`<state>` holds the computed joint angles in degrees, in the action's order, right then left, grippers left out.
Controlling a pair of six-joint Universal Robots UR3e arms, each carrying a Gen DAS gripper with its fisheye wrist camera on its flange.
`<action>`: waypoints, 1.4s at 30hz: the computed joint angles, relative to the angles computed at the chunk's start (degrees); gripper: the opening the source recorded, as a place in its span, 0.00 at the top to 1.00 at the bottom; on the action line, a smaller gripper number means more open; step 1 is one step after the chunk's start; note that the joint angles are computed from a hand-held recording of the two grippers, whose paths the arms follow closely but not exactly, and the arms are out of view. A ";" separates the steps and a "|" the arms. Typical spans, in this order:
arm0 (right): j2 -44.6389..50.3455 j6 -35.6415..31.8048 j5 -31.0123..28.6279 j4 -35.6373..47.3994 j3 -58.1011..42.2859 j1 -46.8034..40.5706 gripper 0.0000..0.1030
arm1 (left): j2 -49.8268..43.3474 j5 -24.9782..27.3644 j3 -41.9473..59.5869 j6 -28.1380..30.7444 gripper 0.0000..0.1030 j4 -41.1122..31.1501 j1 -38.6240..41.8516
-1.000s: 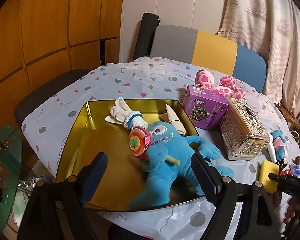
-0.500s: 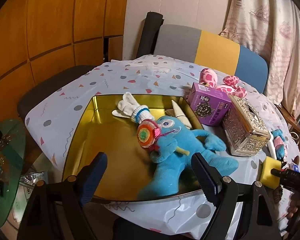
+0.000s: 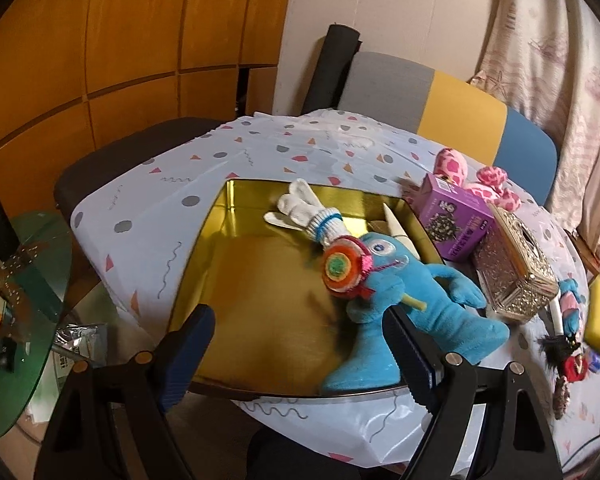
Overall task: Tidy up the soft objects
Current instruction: 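Lower the yellow sponge into the gold tray and open the right tool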
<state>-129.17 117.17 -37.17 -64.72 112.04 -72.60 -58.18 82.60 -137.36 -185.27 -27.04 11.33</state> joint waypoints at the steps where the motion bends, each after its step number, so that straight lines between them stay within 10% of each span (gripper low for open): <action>1: 0.42 -0.59 0.99 1.54 -2.11 2.45 0.62 | 0.91 -0.30 -0.25 0.13 0.16 -0.39 0.75; 11: 25.59 38.29 -3.36 -47.93 -6.06 50.95 0.62 | 9.52 -4.42 -2.34 3.90 0.16 -7.47 9.45; 16: 42.26 48.93 -7.99 -59.75 -18.13 67.54 0.62 | 12.76 -5.86 -3.42 6.55 0.16 -10.50 14.02; 28: 68.23 59.01 -16.30 -58.26 -45.91 82.36 0.62 | 18.88 -9.76 -4.71 11.14 0.16 -16.32 21.09; 42: 100.05 63.39 -28.54 -36.42 -97.05 91.37 0.61 | 23.88 -14.83 -6.05 15.44 0.16 -24.10 27.96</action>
